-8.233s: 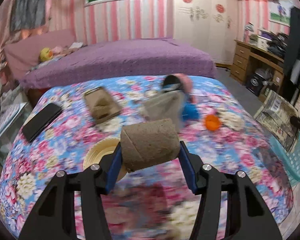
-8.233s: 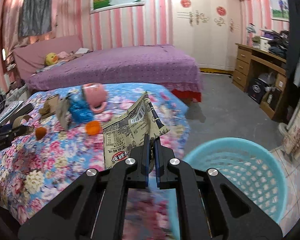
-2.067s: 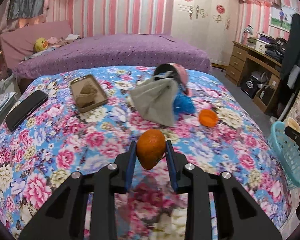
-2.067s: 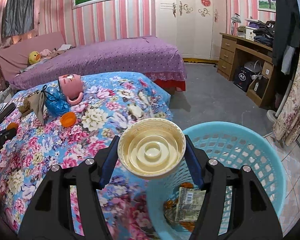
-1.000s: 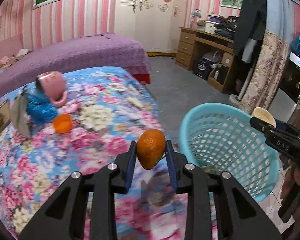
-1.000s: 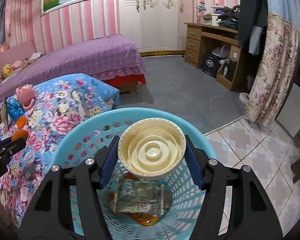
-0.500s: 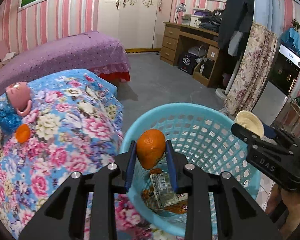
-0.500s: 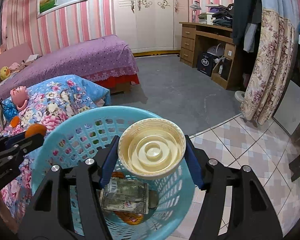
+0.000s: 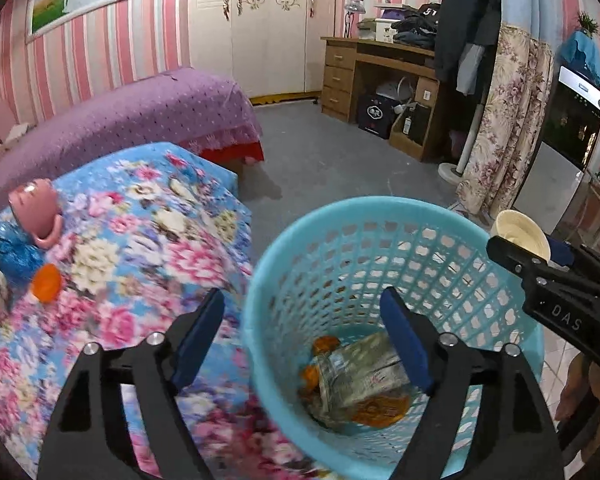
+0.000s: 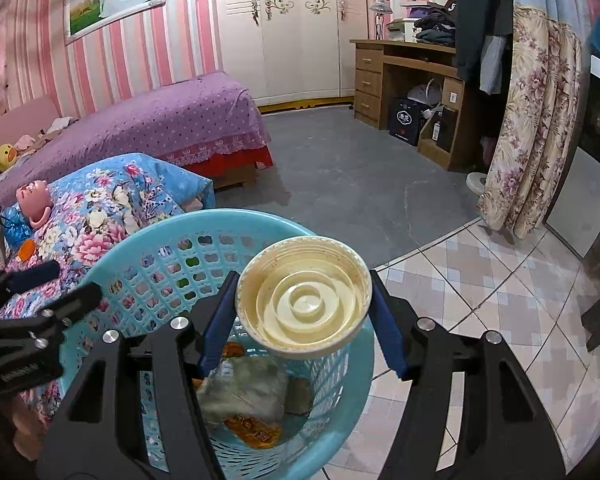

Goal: Collect trash
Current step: 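Open the left tool over the basket while the right tool releases the cream bowl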

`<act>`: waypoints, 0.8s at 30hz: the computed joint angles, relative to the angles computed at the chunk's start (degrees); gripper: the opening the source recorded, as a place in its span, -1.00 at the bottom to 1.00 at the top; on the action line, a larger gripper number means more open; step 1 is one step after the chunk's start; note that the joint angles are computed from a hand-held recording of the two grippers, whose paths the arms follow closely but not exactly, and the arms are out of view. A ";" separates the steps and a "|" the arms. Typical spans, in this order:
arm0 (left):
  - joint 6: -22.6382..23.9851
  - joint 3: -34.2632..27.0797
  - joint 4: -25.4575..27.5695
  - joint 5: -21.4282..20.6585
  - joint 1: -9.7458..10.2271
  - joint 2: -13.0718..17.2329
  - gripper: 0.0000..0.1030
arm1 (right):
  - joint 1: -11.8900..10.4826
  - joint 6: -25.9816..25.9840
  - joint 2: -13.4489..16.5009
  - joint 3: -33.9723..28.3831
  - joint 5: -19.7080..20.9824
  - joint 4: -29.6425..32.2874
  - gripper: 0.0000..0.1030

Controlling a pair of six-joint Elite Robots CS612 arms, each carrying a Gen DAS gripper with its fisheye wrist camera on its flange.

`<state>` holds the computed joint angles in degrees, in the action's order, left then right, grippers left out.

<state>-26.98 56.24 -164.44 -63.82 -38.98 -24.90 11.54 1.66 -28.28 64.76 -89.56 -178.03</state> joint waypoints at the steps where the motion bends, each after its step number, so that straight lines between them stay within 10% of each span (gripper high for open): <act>1: 0.06 0.55 -0.38 0.73 0.02 -0.26 0.64 | 0.06 -0.01 0.05 -0.11 -0.05 0.12 0.21; 15: -5.16 4.87 -1.33 4.97 0.67 -2.17 0.74 | 0.75 -0.28 0.87 -1.48 -0.34 0.60 0.21; 24: -5.63 7.15 -2.31 6.43 0.68 -3.45 0.74 | 1.18 1.66 0.93 -1.46 -1.33 -1.81 0.83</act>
<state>-32.60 63.39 -166.75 -57.39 -38.30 -28.35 12.72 3.33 -27.35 63.30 -90.89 -179.84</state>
